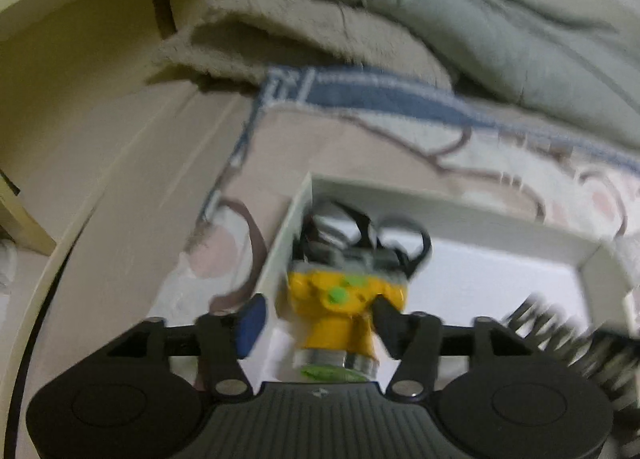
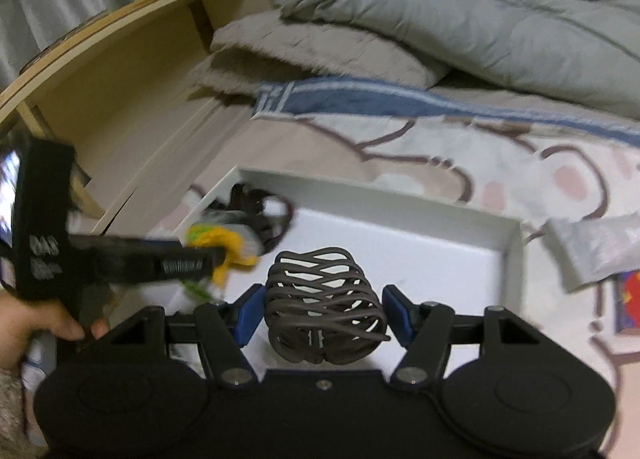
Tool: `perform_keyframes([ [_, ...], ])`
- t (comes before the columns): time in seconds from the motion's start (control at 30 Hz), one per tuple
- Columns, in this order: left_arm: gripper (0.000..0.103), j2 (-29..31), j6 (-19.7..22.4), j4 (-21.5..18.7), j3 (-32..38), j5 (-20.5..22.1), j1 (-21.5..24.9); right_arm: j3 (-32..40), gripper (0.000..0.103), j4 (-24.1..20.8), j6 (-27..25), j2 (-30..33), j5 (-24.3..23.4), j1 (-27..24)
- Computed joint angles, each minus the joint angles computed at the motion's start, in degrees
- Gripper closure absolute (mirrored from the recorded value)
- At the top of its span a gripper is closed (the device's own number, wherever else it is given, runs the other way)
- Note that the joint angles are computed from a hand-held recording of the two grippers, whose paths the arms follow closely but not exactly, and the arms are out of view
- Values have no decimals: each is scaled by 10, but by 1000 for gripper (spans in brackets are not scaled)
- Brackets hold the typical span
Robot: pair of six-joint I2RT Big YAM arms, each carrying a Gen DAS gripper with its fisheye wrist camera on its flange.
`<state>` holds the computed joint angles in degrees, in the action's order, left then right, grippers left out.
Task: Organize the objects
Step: 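Carry the headlamp and coiled clip over the white tray with both tools, then open both tools to drop the headlamp and coiled clip in the tray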
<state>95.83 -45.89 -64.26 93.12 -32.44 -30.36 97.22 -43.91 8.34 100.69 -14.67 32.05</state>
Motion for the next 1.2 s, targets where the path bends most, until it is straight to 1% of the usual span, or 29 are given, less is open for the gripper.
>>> perform_keyframes([
  [0.03, 39, -10, 3, 10, -5, 2, 0, -1, 38, -2, 1, 2, -2, 5],
  [0.1, 39, -20, 5, 16, -8, 1, 0, -1, 38, -5, 4, 6, -2, 13],
  [0.17, 39, -23, 10, 9, -5, -1, -1, -1, 38, -8, 10, 9, -4, 20],
  [0.27, 39, -23, 13, -3, -3, 0, -3, -6, 38, 0, 22, 11, -15, 30],
  [0.33, 39, -24, 11, -10, -4, 3, -4, -8, 38, 5, 22, 12, -24, 36],
  [0.4, 39, -25, 8, -18, -6, 5, -5, -4, 36, -3, 19, 17, -30, 42],
  [0.43, 39, -25, 7, -21, -6, 6, -6, -1, 33, -12, 16, 18, -28, 44],
  [0.47, 39, -26, 7, -23, -8, 7, -7, 2, 28, -22, 9, 19, -28, 45],
  [0.5, 39, -26, 7, -25, -8, 9, -8, 0, 25, -23, 7, 15, -23, 46],
  [0.57, 38, -25, 4, -33, -6, 9, -11, -8, 25, -17, 7, 6, -20, 43],
  [0.77, 37, -17, -5, -60, 7, 1, -21, 1, 25, -42, -15, 1, -21, 30],
  [0.9, 36, -17, -14, -67, 13, 0, -28, -3, 25, -46, -23, -7, -17, 23],
  [1.17, 30, -17, -43, -95, 33, -6, -41, -5, 23, -51, -44, -23, -24, 17],
  [1.2, 26, -18, -49, -99, 35, -8, -43, -4, 23, -54, -47, -24, -26, 15],
])
